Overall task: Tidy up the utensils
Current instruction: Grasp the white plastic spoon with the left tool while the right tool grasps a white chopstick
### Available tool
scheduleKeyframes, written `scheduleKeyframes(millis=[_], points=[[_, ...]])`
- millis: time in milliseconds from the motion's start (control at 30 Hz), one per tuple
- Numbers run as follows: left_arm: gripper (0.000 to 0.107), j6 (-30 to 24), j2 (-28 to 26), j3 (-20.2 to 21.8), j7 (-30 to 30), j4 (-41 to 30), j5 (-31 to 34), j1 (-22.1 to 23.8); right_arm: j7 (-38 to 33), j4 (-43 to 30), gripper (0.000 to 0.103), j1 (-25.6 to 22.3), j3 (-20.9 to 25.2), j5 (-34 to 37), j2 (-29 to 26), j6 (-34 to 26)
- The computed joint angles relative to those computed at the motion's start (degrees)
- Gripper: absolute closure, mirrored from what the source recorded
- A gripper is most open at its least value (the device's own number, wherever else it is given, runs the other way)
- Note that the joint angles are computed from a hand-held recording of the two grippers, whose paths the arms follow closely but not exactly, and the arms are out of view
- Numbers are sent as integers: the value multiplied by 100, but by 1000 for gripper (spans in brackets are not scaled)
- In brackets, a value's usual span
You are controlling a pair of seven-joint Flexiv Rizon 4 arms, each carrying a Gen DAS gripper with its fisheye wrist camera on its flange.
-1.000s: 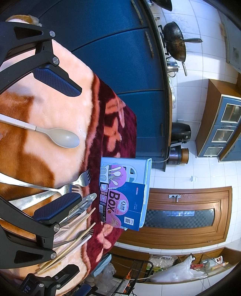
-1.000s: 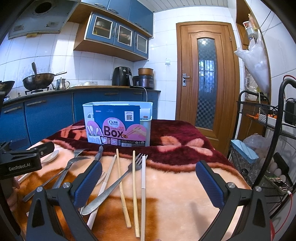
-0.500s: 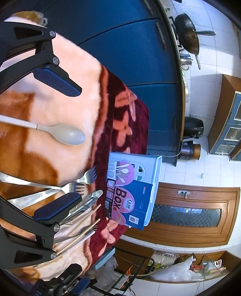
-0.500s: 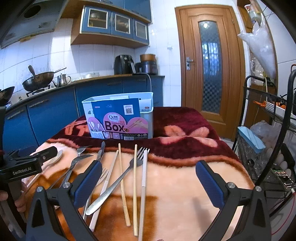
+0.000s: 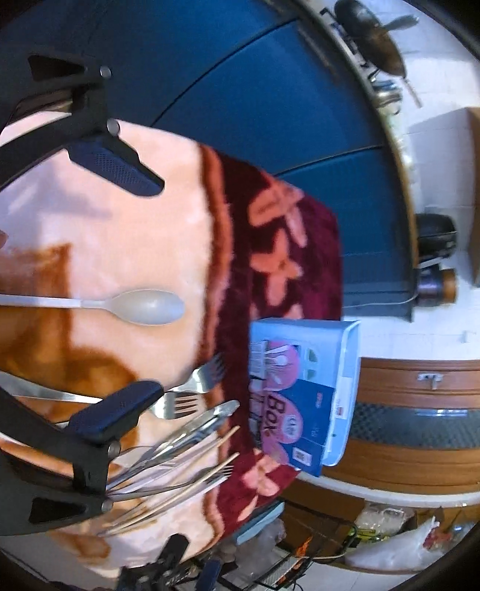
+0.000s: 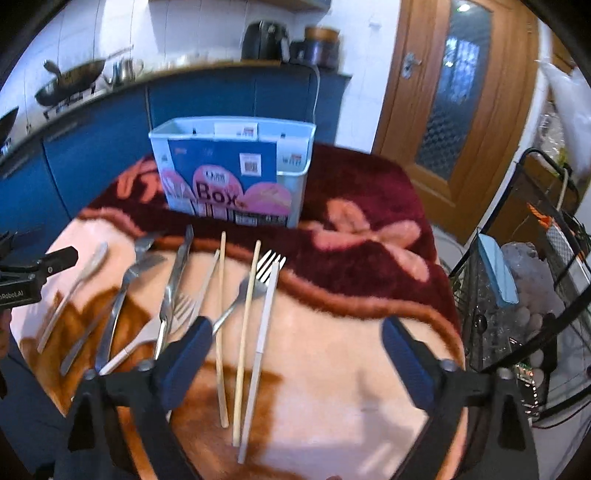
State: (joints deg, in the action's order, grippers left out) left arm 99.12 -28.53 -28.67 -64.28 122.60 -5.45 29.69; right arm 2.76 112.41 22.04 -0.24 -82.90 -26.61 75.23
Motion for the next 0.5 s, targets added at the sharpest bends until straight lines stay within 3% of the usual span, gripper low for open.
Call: scheduleKeyframes(millis=[133,200,333,400,500], points=[[30,-779,195,567,254,-168,-173,-511,-2145,-162,32,-211,718,2359,-166,-288],[39,-1268,270,805,417,-282,-254,-734,-2842,-324,39,-269,1006,3159,-221,-651],[59,-2429,366,1332,451,-611,-454,-1175,-3784,-687,63,-258,1270,4205,-354,-1251],[75,-2963,354,1567,406,-809,-583,-1355,-4271,-937,66,-346,1492,4865,-477,-1484],[81,-3303,332,1917,402,-996,-653,-1649,-4686,-1173,70,-265,1504,5330,-561,-1734]])
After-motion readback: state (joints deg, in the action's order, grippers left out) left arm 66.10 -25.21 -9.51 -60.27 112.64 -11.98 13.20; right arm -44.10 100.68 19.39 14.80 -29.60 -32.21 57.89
